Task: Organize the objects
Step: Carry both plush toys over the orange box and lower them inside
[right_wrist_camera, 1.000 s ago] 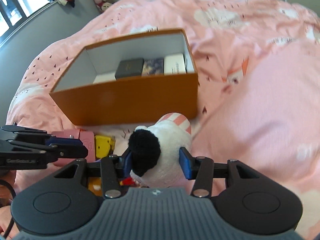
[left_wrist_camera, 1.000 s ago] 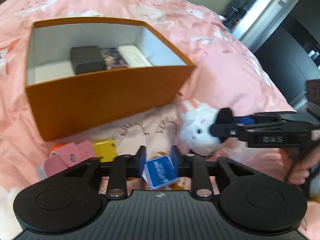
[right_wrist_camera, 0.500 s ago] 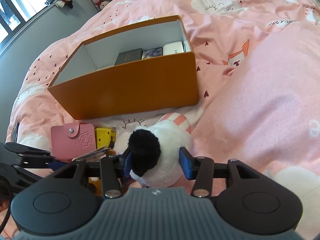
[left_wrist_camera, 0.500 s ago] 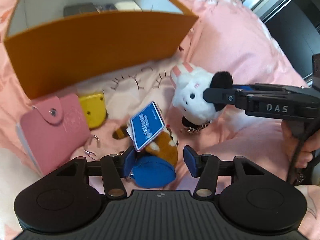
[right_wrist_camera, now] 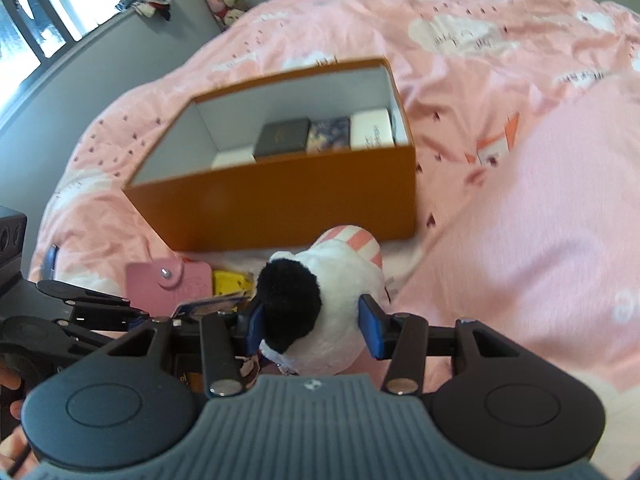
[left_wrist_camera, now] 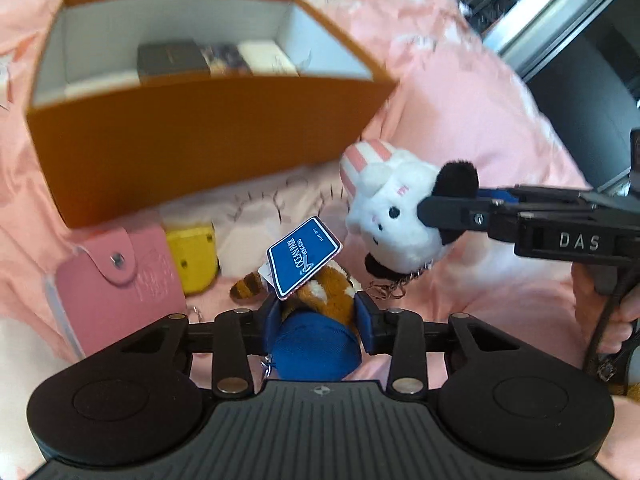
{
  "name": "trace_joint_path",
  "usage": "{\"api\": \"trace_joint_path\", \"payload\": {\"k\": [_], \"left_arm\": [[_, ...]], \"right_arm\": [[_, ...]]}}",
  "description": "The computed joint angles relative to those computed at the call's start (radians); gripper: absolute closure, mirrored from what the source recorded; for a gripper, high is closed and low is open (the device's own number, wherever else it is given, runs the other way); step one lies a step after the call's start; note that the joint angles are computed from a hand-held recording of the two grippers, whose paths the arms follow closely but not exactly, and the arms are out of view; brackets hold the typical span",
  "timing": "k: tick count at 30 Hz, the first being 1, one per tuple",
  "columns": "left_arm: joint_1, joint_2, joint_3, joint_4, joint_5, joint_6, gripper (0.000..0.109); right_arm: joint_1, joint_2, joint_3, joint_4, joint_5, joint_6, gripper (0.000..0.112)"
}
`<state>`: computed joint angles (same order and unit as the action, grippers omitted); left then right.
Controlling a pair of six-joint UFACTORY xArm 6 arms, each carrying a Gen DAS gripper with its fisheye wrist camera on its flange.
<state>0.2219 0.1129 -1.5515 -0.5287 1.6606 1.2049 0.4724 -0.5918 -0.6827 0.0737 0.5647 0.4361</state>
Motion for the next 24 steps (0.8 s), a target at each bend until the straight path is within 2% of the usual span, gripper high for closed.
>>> {"api": "trace_joint_path", "payload": {"k": [6, 10, 13, 19, 24], "left_arm": [[0.063, 0.001, -0.081, -0.184, 0.027, -0.035, 0.065], [0.082, -0.011, -0.105, -0.341, -0.021, -0.057, 0.065], [0.062, 0.011, -0.154, -0.403, -0.063, -0.084, 0.065], [-0.006, 0.058, -0.218, -0.441, -0.213, -0.113, 0.065], [-0.067, 0.196, -0.335, -0.345, -0.264, -0.241, 0.065]], "right_arm": [[-0.02, 0.009, -0.067, 0.086, -0.031, -0.157, 0.062], [-0.033, 0.051, -0.143, 0.084, -0.072, -0.238, 0.062], [-0.041, 0.109, -0.209, 0.068, -0.121, -0.267, 0.062], [-0.051, 0.268, -0.351, 0.117, -0.217, -0.334, 0.062], [-0.074, 0.423, -0.465, 0.184, -0.182, -0.377, 0.062]]}}
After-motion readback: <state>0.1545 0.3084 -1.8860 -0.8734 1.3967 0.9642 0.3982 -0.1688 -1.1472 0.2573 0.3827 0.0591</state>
